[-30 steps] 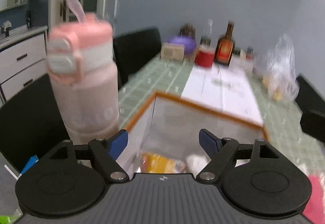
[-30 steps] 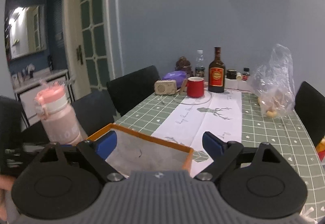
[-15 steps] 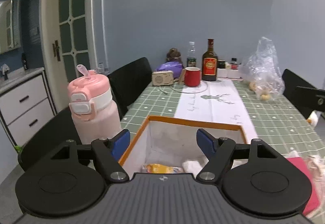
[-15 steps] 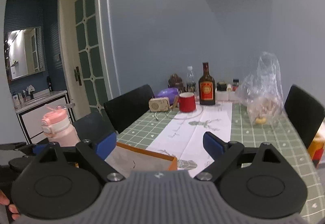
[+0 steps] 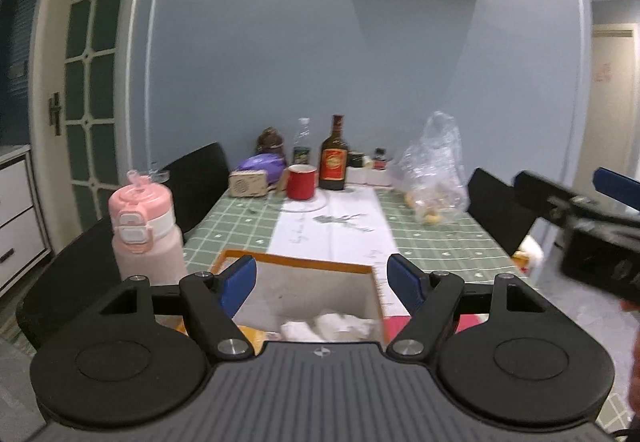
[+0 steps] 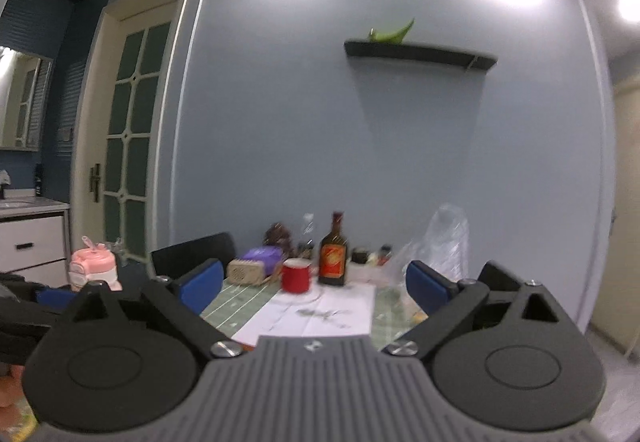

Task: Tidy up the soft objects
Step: 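Withdraw both tools from the orange box back toward the table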

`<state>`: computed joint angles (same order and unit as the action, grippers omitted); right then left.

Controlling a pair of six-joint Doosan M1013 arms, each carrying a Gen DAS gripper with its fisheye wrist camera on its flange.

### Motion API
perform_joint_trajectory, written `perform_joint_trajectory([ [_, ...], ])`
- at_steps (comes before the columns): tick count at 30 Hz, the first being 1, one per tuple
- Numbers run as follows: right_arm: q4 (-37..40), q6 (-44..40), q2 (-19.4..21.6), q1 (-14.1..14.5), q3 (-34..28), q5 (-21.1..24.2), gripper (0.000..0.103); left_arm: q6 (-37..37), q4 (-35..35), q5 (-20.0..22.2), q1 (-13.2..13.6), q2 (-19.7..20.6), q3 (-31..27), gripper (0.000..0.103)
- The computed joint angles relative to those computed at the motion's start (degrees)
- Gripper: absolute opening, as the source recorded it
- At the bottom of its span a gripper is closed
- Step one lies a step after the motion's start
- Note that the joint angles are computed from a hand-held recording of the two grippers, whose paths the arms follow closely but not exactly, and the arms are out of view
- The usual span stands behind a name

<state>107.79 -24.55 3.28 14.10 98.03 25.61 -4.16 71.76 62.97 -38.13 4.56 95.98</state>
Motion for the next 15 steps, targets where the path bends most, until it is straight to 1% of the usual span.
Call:
perform_joint_trajectory([
  [1, 3.1, -3.5, -0.3, -0.2, 0.7, 0.0, 0.098, -0.2, 0.6, -0.6, -0.4, -0.1, 0.0, 0.087],
  [2, 4.1, -4.2, -0.5, -0.7, 1.1, 0.7, 0.098, -0.1, 1.0, -0.6, -0.8, 0.0, 0.0, 0.086],
  [3, 2.1, -1.9, -0.3, -1.9, 1.0, 2.7, 0.098, 0.0, 1.4, -0.5, -1.3, 0.1, 0.0, 0.086],
  [4, -2.9, 3.3, 0.0, -3.4, 0.4, 5.9, 0.098, 0.0, 2.2, -0.6, -1.7, 0.3, -0.1, 0.087],
  [5, -6.0, 7.0, 0.4, -4.9, -0.1, 9.2, 0.098, -0.7, 3.2, -1.1, -2.1, 0.3, 0.3, 0.088],
  [6, -7.7, 10.0, 0.8, -6.2, -0.6, 11.6, 0.098, -0.9, 3.4, -1.6, -2.3, 0.3, 0.3, 0.088],
  [7, -8.2, 12.1, 1.1, -7.4, -0.8, 12.9, 0.098, -1.2, 3.4, -2.1, -2.4, 0.4, 0.1, 0.088],
  [9, -7.7, 13.9, 1.6, -9.3, -0.8, 14.5, 0.098, -1.8, 3.6, -3.5, -2.7, 0.6, -0.1, 0.088],
  [11, -7.0, 15.1, 2.1, -11.0, -0.8, 15.8, 0.098, -1.1, 2.0, -6.0, -2.8, 0.4, -0.3, 0.088],
  [13, -6.9, 16.7, 2.7, -12.2, -0.9, 15.6, 0.098, -1.6, 0.7, -9.9, -2.3, 0.1, -0.2, 0.088],
  [15, -5.9, 16.9, 3.0, -13.0, -0.7, 14.9, 0.099, -2.5, 0.9, -11.4, -2.5, 0.2, -0.1, 0.088],
])
